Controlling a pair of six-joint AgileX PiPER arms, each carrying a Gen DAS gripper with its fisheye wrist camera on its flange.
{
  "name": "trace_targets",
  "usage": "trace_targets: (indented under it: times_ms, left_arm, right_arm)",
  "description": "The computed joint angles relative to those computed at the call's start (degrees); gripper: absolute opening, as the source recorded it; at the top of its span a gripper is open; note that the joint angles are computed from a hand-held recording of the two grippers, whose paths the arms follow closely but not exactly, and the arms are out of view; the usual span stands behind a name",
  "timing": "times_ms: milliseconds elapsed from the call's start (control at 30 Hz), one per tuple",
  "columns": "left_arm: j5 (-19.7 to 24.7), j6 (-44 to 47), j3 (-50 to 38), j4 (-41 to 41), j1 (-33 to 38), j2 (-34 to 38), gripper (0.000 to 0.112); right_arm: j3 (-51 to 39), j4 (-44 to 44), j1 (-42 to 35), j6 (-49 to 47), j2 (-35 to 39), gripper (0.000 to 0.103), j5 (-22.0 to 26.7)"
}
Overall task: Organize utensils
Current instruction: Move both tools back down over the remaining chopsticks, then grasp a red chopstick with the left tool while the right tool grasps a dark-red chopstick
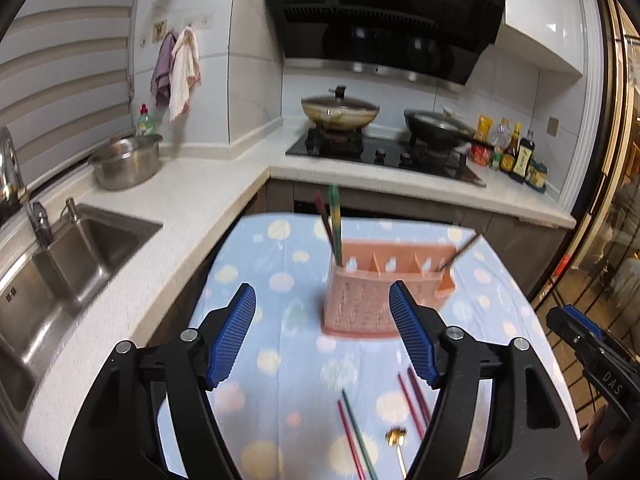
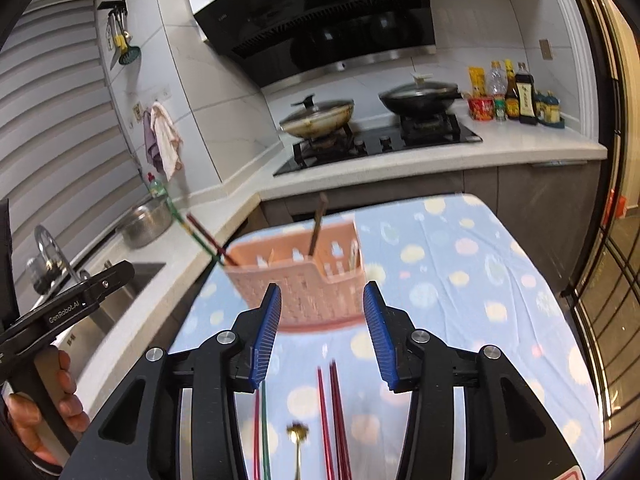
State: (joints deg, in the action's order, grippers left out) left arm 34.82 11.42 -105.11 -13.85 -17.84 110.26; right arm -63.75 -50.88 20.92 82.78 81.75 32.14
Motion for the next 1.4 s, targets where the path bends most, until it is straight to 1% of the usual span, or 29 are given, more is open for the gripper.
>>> trace_targets:
  times_ms: [100, 233, 433, 633, 700, 900, 1100, 1167, 1267, 1400]
  left_arm:
    - [-1.81, 2.41, 9.49, -2.25, 0.53, -3.77, 0.066]
    - [-3.22, 3.84, 19.03, -3.82, 0.78, -7.12, 0.066]
    - [-6.36, 5.81, 31.18, -4.3, -0.04, -10.99, 0.066]
    - [-9.54, 8.48, 41.64, -5.02, -1.57, -13.64, 0.066]
    - [-9.92, 9.8, 44.2, -5.83, -1.85, -13.81, 0.066]
    - [-11.48, 11.17, 48.63, -6.75, -3.15, -13.7, 0.066]
    - [-12.14, 10.02, 48.77, -5.22, -4.34, -12.75, 0.066]
    - [-12.15, 9.59, 48.78, -4.72, -4.49, -12.41, 0.066]
    - [-12.25, 8.93, 48.67, -3.92, -4.64, -11.8, 0.066]
    - [-12.29, 8.32, 48.43, -3.36, -4.7, -11.04, 0.066]
  right_arm:
    - [5.75, -0.87, 3.19, 4.18, -2.88, 0.042, 1.39]
    - [12.34, -2.1, 7.63, 10.33, -5.5, 0.042, 3.48]
    - [18.99, -3.05, 13.69, 17.44, -5.89, 0.042, 6.42]
    - [23.98, -3.27, 18.4, 23.49, -3.95, 0.042, 6.01]
    - [25.3, -3.5, 19.22, 25.21, -2.91, 0.042, 5.18]
    - [27.16, -5.32, 19.49, 28.55, 0.19, 0.042, 2.48]
    - [26.32, -6.42, 17.69, 28.0, 3.85, 0.042, -0.77]
    - [26.13, -6.8, 17.01, 27.96, 5.08, 0.039, -2.08]
    - [25.93, -7.35, 16.39, 27.95, 6.42, 0.038, -3.2]
    - [26.32, -8.43, 15.52, 28.32, 6.23, 0.034, -3.98]
